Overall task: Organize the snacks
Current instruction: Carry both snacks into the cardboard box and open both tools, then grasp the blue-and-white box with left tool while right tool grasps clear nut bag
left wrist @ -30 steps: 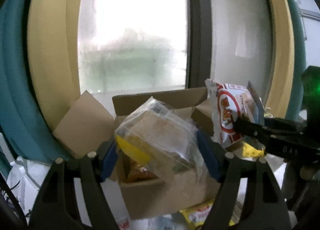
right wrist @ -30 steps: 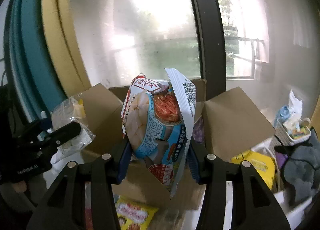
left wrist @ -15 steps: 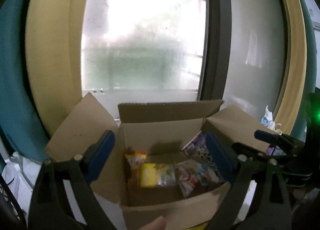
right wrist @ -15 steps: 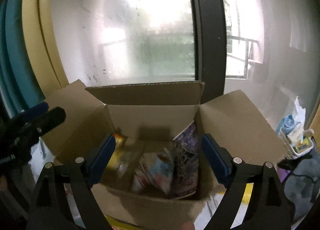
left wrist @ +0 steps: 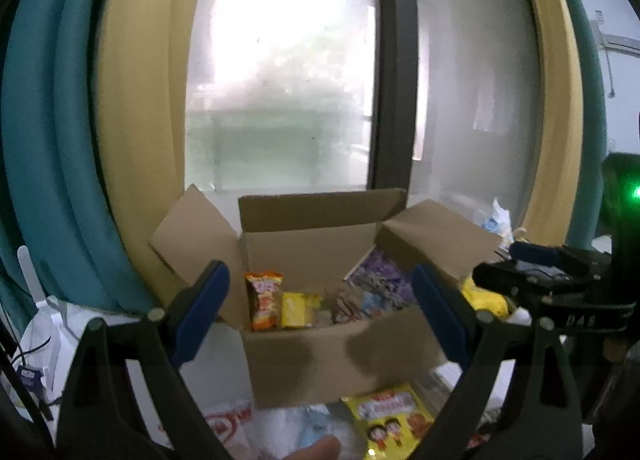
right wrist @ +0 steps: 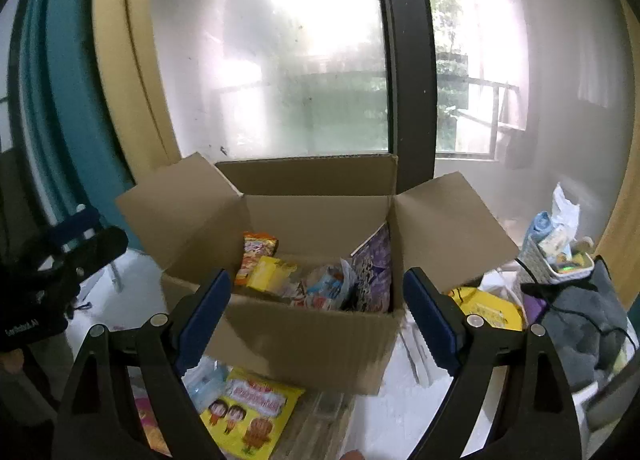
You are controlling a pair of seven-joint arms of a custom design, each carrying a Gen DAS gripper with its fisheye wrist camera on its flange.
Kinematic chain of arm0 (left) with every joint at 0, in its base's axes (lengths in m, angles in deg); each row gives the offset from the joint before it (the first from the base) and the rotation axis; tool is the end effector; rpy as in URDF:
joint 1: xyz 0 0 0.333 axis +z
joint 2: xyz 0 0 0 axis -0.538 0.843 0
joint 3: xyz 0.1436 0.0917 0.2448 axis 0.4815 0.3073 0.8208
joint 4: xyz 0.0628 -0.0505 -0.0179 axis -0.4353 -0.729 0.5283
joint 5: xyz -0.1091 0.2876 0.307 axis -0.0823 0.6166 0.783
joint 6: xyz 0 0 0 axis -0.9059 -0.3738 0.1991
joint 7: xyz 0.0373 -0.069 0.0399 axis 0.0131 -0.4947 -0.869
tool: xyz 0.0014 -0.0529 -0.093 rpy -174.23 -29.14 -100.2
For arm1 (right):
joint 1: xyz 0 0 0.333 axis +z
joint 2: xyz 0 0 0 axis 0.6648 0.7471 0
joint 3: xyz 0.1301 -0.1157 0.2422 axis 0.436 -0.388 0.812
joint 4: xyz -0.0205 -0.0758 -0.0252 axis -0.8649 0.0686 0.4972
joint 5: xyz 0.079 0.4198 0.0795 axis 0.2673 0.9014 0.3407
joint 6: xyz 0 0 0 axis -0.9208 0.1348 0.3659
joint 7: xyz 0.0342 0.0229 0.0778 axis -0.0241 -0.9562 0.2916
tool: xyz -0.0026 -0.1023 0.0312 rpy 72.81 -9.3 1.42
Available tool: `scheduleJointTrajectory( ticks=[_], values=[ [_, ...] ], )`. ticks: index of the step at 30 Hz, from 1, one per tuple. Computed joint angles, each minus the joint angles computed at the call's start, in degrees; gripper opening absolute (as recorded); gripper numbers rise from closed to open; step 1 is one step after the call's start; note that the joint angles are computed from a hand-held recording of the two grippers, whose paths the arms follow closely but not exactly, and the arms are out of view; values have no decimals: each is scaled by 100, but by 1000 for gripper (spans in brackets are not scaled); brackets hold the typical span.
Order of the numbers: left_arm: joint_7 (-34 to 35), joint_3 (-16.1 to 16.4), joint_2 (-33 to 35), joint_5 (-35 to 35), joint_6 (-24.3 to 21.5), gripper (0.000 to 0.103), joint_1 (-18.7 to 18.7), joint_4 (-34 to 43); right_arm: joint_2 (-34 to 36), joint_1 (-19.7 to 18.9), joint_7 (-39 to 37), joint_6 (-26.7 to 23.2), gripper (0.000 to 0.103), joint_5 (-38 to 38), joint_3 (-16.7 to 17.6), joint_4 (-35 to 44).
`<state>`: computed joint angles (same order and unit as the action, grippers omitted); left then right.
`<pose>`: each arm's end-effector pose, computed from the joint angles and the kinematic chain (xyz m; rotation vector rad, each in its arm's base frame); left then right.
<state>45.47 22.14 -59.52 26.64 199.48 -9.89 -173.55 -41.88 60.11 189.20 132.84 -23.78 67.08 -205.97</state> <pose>0.4820 -0.2253 0.5587 -1.3611 1.5629 -1.2356 0.5219 0.3155 0.5642 -1.7106 1.2800 -0.6592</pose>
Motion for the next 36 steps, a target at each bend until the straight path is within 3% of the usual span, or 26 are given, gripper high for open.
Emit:
scheduleJointTrajectory(
  ticks=[5,10,19,31,36],
  values=[
    [-4,559,-405,11,-140,93,-780,-450,-611,38,-124,72,90,241,30,-620],
    [-132,827,-719,50,-273,93,-1263,-821,-1092,-25,-151,132,90,373,161,-1135],
    [-477,1219,-1407,153,-573,93,-2062,-1578,-1972,189,-326,123,90,943,131,-2136],
    [-1169,1698,-2127,263,-1219,93,-3285,-2538,-3397,368,71,-478,90,1361,364,-3635],
    [-1465,1833,-2246,309,-1529,93,-3783,-2801,-3906,661,375,-819,90,1572,316,-4217]
  ],
)
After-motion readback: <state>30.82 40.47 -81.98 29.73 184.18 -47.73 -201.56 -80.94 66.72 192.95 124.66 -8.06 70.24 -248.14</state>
